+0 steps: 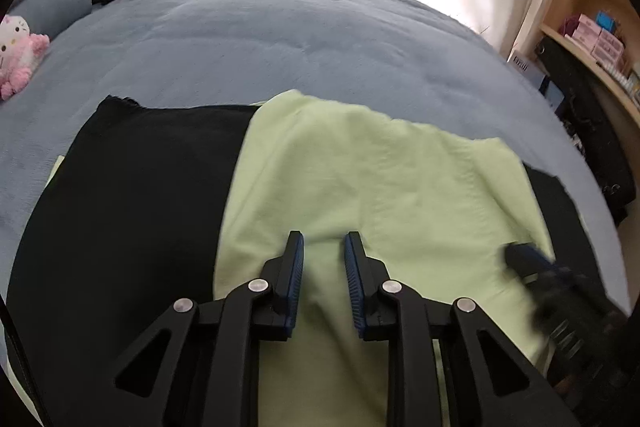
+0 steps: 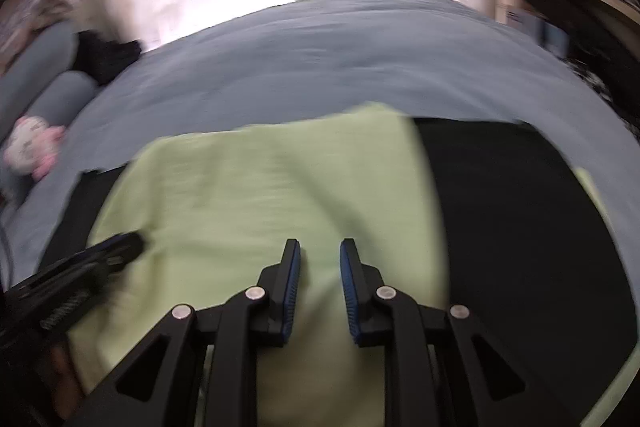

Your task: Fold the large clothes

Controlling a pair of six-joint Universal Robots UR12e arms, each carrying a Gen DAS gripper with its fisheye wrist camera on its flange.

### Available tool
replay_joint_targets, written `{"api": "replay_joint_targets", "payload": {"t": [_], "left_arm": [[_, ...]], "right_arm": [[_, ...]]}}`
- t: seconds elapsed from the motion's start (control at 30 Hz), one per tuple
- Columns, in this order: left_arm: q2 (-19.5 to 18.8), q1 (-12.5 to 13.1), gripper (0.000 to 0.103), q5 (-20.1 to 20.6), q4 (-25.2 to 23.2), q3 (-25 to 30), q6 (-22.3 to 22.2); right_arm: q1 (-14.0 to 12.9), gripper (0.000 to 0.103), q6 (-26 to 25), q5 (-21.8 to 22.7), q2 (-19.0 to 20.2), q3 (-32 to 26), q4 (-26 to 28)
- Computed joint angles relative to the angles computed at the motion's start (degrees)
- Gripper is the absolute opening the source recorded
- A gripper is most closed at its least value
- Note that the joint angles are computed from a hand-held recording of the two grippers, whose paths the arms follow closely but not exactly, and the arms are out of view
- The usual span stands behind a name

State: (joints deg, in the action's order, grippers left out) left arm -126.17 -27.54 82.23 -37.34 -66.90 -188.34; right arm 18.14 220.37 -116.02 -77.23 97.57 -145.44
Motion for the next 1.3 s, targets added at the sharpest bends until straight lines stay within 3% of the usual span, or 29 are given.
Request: {"api": "replay_joint_targets", "payload": {"t": [0.07, 0.17, 0.37, 0.6, 0.9, 1.03, 1.13, 1.23, 1.3], "left_arm": [[0.4, -0.2, 0.019, 1.6, 1.4, -0.9, 0.3], [0.9, -0.2, 0.016, 2.8, 2.8, -2.0, -0.2], [1.2, 0.2, 0.014, 1.7, 4.2, -2.9, -2.3], [1.2, 0.3, 0.014, 1.5, 4.9, -3.4, -2.5], [1.5, 0.8, 0.014, -0.1, 3.7, -3.4, -2.8], [2.4, 0.8, 0.014, -0.4, 1.3, -3.4, -3.1], [3.5, 0.8, 0.020, 0.0, 0.2, -4.1, -3.1], [4.9, 0.8, 0.033, 0.8, 0.6, -5.4, -3.3], [6.2, 0.7, 0.049, 2.4, 1.0, -6.7, -3.5]], "right_arm": [[-0.9, 0.005, 2.5, 1.3, -1.7, 2.5, -2.2], [-1.0, 0.005, 4.6, 0.5, -2.5, 3.6, -2.4], [-0.1, 0.005, 3.7, -1.8, -1.6, 2.2, 0.3], [-0.7, 0.005, 3.8, -0.7, -1.9, 3.5, -2.2], [-0.7, 0.009, 3.3, -0.5, -1.9, 3.7, -2.7], [-0.5, 0.009, 3.3, -1.0, -1.7, 2.6, 0.1], [-0.4, 0.009, 6.4, -0.2, -2.0, 2.1, 2.2], [-0.2, 0.009, 10.0, 0.8, -2.7, 2.5, 2.7], [0.2, 0.009, 11.4, 1.0, -3.0, 2.5, 3.7]]}}
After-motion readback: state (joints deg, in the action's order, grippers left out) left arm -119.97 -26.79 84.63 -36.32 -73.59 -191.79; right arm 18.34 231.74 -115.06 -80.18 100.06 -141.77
